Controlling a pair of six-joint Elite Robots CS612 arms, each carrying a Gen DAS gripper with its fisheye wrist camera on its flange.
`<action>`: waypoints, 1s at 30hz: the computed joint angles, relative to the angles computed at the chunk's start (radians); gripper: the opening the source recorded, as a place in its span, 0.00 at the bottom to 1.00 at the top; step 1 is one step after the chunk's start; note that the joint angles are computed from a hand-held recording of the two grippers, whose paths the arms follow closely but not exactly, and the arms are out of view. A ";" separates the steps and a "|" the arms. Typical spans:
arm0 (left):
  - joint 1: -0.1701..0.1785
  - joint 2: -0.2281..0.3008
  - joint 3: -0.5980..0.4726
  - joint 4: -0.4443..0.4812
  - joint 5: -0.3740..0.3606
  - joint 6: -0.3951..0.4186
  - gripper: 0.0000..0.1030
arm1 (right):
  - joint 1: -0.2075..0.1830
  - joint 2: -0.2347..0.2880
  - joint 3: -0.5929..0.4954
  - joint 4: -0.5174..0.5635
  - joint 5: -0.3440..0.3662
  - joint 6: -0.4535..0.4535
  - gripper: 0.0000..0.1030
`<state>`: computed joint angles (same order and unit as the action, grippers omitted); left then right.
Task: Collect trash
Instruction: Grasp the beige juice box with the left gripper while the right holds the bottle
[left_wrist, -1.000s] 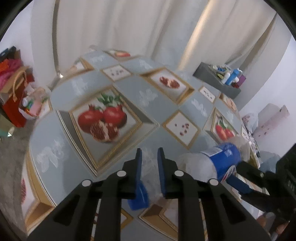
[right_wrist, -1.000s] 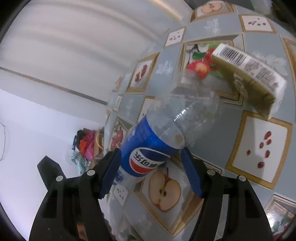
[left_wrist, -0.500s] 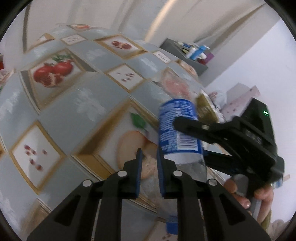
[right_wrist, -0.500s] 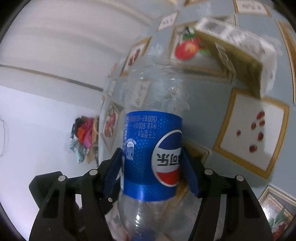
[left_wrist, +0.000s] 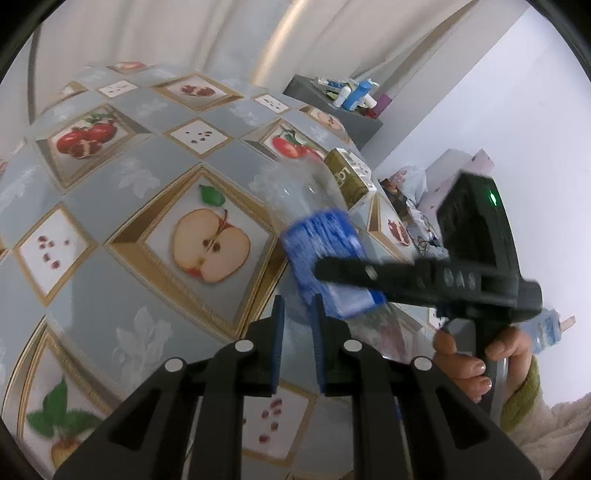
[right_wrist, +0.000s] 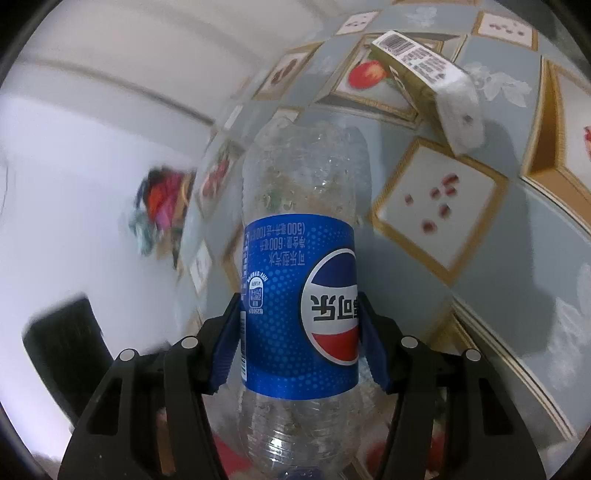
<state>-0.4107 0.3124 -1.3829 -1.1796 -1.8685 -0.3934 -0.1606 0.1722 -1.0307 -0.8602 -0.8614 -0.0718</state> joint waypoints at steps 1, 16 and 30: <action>-0.001 0.000 -0.007 0.002 0.011 -0.003 0.14 | -0.001 -0.001 -0.008 0.021 -0.010 -0.026 0.54; -0.037 -0.070 0.160 -0.117 0.027 0.015 0.15 | -0.099 0.060 -0.256 0.089 -0.209 0.055 0.54; -0.073 -0.209 0.541 -0.325 0.130 -0.001 0.53 | -0.077 0.011 -0.059 -0.200 -0.293 0.076 0.54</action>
<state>-0.4841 0.1032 -0.8423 -1.5044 -1.7389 -0.3945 -0.2373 0.1830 -1.0897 -1.0605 -1.1545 0.0045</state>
